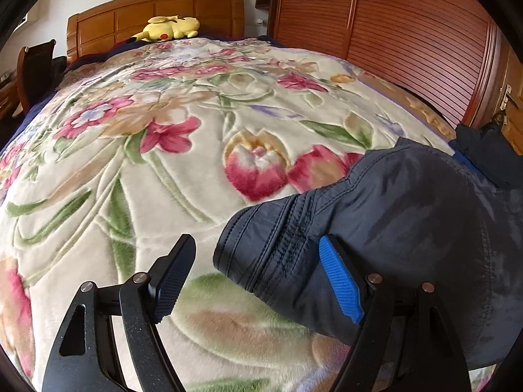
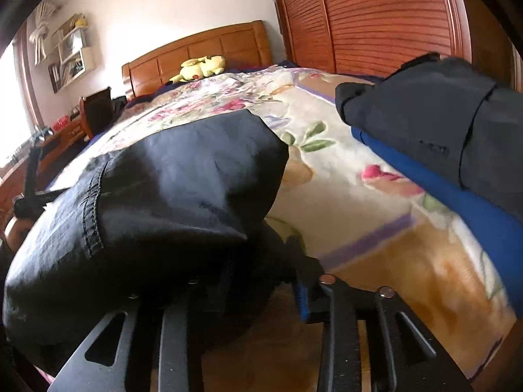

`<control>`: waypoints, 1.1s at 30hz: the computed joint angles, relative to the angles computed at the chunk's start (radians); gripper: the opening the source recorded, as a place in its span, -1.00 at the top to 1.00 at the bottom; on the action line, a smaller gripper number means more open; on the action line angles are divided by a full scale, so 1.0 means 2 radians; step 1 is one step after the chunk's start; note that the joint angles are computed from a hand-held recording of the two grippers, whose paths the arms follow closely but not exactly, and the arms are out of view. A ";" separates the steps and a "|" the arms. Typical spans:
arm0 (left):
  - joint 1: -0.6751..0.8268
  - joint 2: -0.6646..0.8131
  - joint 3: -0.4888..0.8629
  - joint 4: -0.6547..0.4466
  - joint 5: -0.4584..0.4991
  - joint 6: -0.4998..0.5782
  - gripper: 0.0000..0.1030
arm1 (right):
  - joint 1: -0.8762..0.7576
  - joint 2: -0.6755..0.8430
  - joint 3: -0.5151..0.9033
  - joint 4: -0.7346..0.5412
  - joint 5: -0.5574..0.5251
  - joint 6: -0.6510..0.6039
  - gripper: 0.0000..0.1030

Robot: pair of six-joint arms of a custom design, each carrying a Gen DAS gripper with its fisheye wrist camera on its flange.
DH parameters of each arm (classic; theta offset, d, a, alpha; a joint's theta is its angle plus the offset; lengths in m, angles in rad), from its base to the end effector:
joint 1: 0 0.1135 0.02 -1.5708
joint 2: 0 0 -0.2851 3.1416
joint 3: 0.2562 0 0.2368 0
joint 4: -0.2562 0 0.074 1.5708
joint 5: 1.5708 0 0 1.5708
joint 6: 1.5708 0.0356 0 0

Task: Fold large clothes

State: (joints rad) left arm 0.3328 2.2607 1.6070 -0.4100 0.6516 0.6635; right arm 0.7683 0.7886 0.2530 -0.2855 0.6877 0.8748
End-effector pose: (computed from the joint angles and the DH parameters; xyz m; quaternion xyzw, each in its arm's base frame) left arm 0.4508 0.1330 0.1523 0.2301 0.8914 -0.1586 0.3568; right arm 0.0990 0.0642 0.1761 0.1699 0.8683 0.0387 0.4645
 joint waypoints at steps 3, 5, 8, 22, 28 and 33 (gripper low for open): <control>0.000 0.014 0.021 -0.030 0.010 0.009 -0.32 | 0.006 0.024 0.004 0.003 0.002 0.004 0.21; 0.000 0.013 0.020 -0.027 0.010 0.010 -0.26 | -0.015 0.041 0.000 0.022 -0.029 -0.009 0.21; 0.000 0.013 0.021 -0.035 0.011 0.014 -0.04 | -0.017 0.051 -0.007 0.043 -0.054 -0.019 0.40; 0.004 -0.116 -0.111 0.063 0.028 0.002 0.57 | 0.080 -0.010 0.028 -0.015 0.080 -0.029 0.90; -0.012 -0.187 -0.159 0.100 0.025 -0.018 0.59 | 0.049 -0.052 0.049 -0.014 0.072 -0.102 0.91; -0.050 -0.226 -0.180 0.133 0.005 -0.060 0.61 | 0.016 -0.108 0.070 -0.053 0.067 -0.162 0.91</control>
State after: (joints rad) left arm 0.2327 1.8095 1.2475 -0.1435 0.6623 0.5429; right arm 0.7999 0.5724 0.3925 -0.3921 0.8215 0.5500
